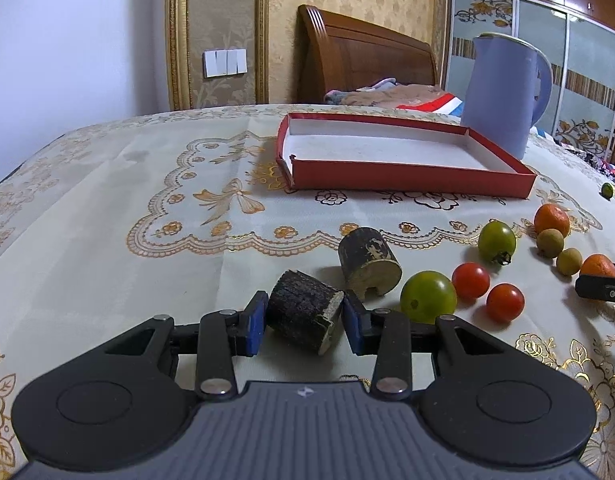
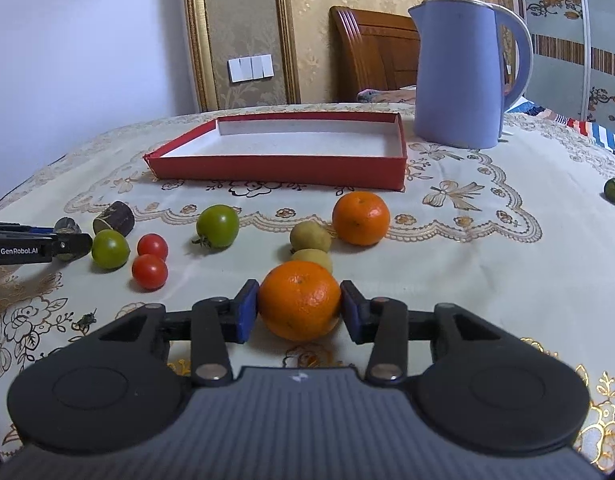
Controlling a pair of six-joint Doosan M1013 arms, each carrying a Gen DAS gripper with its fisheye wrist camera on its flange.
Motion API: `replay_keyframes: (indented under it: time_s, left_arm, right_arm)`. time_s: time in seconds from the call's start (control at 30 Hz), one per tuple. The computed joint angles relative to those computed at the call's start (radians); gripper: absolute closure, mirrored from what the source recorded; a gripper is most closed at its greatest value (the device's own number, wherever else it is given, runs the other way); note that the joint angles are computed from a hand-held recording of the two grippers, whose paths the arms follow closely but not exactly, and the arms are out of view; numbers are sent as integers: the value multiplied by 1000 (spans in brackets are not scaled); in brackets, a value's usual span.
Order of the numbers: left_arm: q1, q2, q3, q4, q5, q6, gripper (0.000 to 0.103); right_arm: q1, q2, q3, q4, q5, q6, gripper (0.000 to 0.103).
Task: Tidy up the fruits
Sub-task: 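Carry the cylinder with the left gripper into the red box while the right gripper drops the orange there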
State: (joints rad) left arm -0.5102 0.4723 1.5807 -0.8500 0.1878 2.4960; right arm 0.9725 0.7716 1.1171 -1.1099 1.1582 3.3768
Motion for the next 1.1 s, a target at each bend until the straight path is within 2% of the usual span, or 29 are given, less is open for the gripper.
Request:
replay_keyframes:
  time_s: [0.1,0.2,0.37,0.43,0.53,0.77,0.83,0.97,1.1]
  left_arm:
    - [-6,-5,-1,80,-10,-99,65]
    - [-8,-11,-5,31,-4,-76,65]
    - [-23,-16,-26,63,-3,-114,65]
    - [-33,-13,-42,109,-12,-157,65]
    - [-44,7,-91,180,12,-242,65]
    - [-73,89,-235,560,37,-663,65]
    - [-78,115,-274,630,46,-741,65]
    - [-94,170,-364,888,92,-1026,65]
    - [-105,216,-445,995,144,-1133,64]
  right_arm:
    - [3,-1,-2,-20,12,0,62]
    - [4,-5,-5,-39,27,-13,62]
    - [4,-5,-25,-86,68,-49,62]
    - [-2,0,-40,-110,84,-75,62]
    - [-17,6,-60,-136,93,-105,62]
    - [-84,21,-108,-102,79,-150,62]
    - [-104,34,-132,-88,83,-164,62]
    - [-149,67,-186,-32,73,-208,62]
    - [-181,103,-244,14,71,-266,62]
